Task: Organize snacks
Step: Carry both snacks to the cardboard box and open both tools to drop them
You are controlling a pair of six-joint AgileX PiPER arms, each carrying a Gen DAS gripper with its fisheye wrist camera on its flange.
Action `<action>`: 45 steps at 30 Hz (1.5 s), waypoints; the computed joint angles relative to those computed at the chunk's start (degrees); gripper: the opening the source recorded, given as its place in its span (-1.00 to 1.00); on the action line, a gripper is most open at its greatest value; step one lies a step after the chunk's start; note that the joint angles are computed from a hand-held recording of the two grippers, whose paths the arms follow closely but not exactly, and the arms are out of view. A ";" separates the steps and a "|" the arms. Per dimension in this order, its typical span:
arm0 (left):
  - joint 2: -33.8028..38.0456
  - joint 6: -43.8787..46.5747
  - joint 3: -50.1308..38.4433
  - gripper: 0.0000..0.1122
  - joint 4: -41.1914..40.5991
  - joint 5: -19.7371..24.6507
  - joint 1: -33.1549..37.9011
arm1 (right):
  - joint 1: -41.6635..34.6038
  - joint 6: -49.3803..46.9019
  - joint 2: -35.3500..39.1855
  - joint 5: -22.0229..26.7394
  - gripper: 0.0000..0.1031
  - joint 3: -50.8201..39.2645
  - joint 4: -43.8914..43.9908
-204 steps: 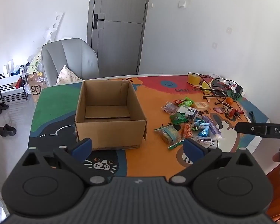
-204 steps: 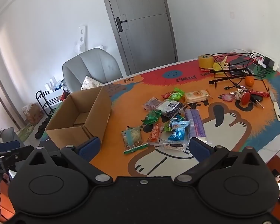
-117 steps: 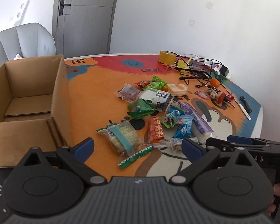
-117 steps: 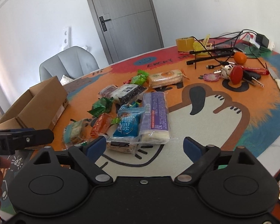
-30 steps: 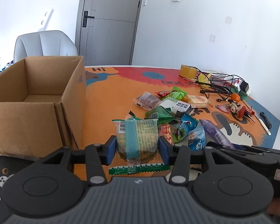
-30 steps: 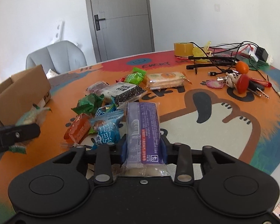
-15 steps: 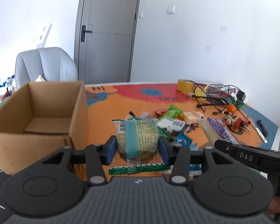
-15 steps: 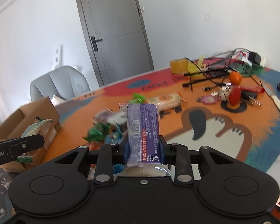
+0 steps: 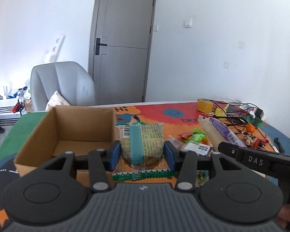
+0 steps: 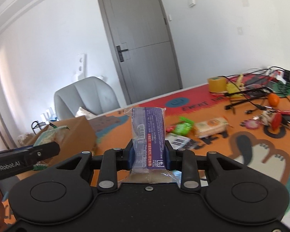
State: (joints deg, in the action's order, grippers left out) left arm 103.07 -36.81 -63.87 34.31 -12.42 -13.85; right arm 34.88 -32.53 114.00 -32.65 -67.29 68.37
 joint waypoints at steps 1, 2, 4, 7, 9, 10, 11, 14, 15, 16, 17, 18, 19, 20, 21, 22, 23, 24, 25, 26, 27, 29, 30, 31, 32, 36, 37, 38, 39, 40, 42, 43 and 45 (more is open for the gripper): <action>-0.16 -0.50 0.03 -0.16 0.53 -0.08 0.48 | 0.18 -0.69 0.41 0.31 -0.41 -1.07 0.32; -0.39 -0.36 0.13 -0.16 0.59 -0.23 1.06 | 0.42 -1.46 0.84 0.55 -0.41 -2.16 0.76; -0.52 -2.15 -0.11 -0.16 2.46 -0.47 2.16 | 0.72 -2.65 1.70 1.33 -0.41 -4.30 1.27; -0.44 -5.11 -0.68 -0.16 5.50 -0.74 3.77 | 1.26 -5.04 3.45 2.38 -0.41 -7.89 2.40; -0.36 -8.06 -0.94 -0.16 8.60 -1.19 5.00 | 1.99 -7.72 4.70 3.01 -0.41 -10.67 4.06; -0.27 -9.71 -1.17 -0.16 10.16 -1.40 5.63 | 2.18 -8.73 5.33 3.55 -0.41 -12.00 4.62; -0.15 -10.78 -1.47 -0.16 11.08 -1.48 6.28 | 2.36 -9.75 6.00 4.18 -0.41 -13.37 5.09; 0.09 -13.30 -1.88 -0.16 13.48 -1.94 8.07 | 2.97 -13.36 8.12 5.75 -0.41 -17.66 7.21; 0.27 -14.26 -2.19 -0.16 14.37 -1.87 8.57 | 3.09 -13.94 8.66 6.23 -0.41 -18.65 7.51; 0.54 -15.02 -2.56 -0.16 15.08 -1.78 9.03 | 3.20 -15.02 9.33 6.84 -0.41 -19.95 8.02; 0.80 -15.84 -2.92 -0.16 15.76 -1.57 9.42 | 3.27 -16.46 10.04 7.41 -0.41 -21.35 8.90; 1.06 -16.87 -3.28 -0.16 16.73 -1.48 9.90 | 3.43 -17.90 10.67 7.84 -0.41 -22.67 9.94; 1.33 -17.68 -3.62 -0.16 17.48 -1.36 10.34 | 3.47 -19.47 11.44 8.36 -0.41 -24.11 11.13; 1.63 -19.01 -4.00 -0.16 18.74 -1.26 10.81 | 3.53 -20.63 12.04 8.73 -0.41 -25.22 12.06; 1.97 -20.83 -4.43 -0.16 20.51 -1.24 11.31 | 3.50 -21.83 12.74 9.20 -0.41 -26.44 13.08; 2.31 -22.76 -4.91 -0.16 22.43 -1.25 11.82 | 3.60 -22.91 13.20 9.47 -0.41 -27.37 14.10; 2.63 -23.69 -5.29 -0.16 23.35 -1.17 12.15 | 3.55 -23.79 13.74 9.86 -0.41 -28.32 14.89; 2.85 -24.21 -5.51 -0.16 23.87 -1.17 12.48 | 3.60 -25.02 14.28 10.11 -0.41 -29.33 15.95; 3.17 -25.44 -5.96 -0.16 25.06 -1.21 12.82 | 3.62 -26.42 14.83 10.31 -0.41 -30.38 17.21; 3.60 -27.47 -6.59 -0.16 27.13 -1.34 13.23 | 3.58 -27.76 15.42 10.57 -0.41 -31.44 18.52; 4.00 -29.24 -7.20 -0.16 28.96 -1.38 13.46 | 3.58 -28.94 16.00 10.88 -0.41 -32.44 19.72; 4.82 -32.26 -8.60 -0.15 31.61 -0.75 13.67 | 3.47 -33.25 17.66 11.52 -0.41 -35.48 23.72; 4.99 -30.80 -8.93 -0.14 29.85 -0.06 13.63 | 3.52 -34.80 18.28 11.65 -0.41 -36.69 25.21; 4.96 -27.04 -8.90 -0.06 26.00 0.61 13.50 | 3.55 -36.44 18.97 11.77 -0.41 -38.05 26.75; 4.92 -24.59 -8.90 0.04 23.80 1.05 13.45 | 3.55 -37.76 19.53 11.84 -0.41 -39.15 28.01; 3.86 -28.47 -7.75 0.24 26.46 -0.44 14.90 | 3.24 -39.43 21.01 12.78 -0.41 -42.00 30.45; 3.43 -28.06 -7.28 0.27 25.93 -0.35 15.13 | 3.10 -39.14 21.24 13.20 -0.41 -42.51 30.69; 2.97 -27.60 -6.74 0.30 25.40 -0.29 15.36 | 2.98 -37.58 21.49 13.62 -0.40 -42.91 29.79; 2.67 -28.24 -6.41 0.32 25.85 -0.21 15.62 | 2.83 -34.75 21.71 14.17 -0.39 -43.08 27.89; 2.44 -29.48 -6.18 0.34 26.83 -0.30 16.02 | 2.55 -32.90 21.86 14.93 -0.31 -43.26 27.06; 1.96 -31.06 -5.53 0.39 27.73 -0.23 16.81 | 2.12 -29.51 21.95 16.63 -0.01 -43.26 25.00; 1.72 -31.09 -5.23 0.47 27.45 0.07 17.00 | 2.10 -26.72 21.34 16.87 0.20 -42.09 22.48; 1.35 -30.04 -4.48 0.61 25.96 0.78 17.39 | 2.76 -20.83 19.78 14.79 0.33 -39.09 16.57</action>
State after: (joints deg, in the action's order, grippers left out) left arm 104.42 -66.85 -68.35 60.28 -11.64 3.54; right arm 37.65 -53.36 133.78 -17.86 -106.38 84.94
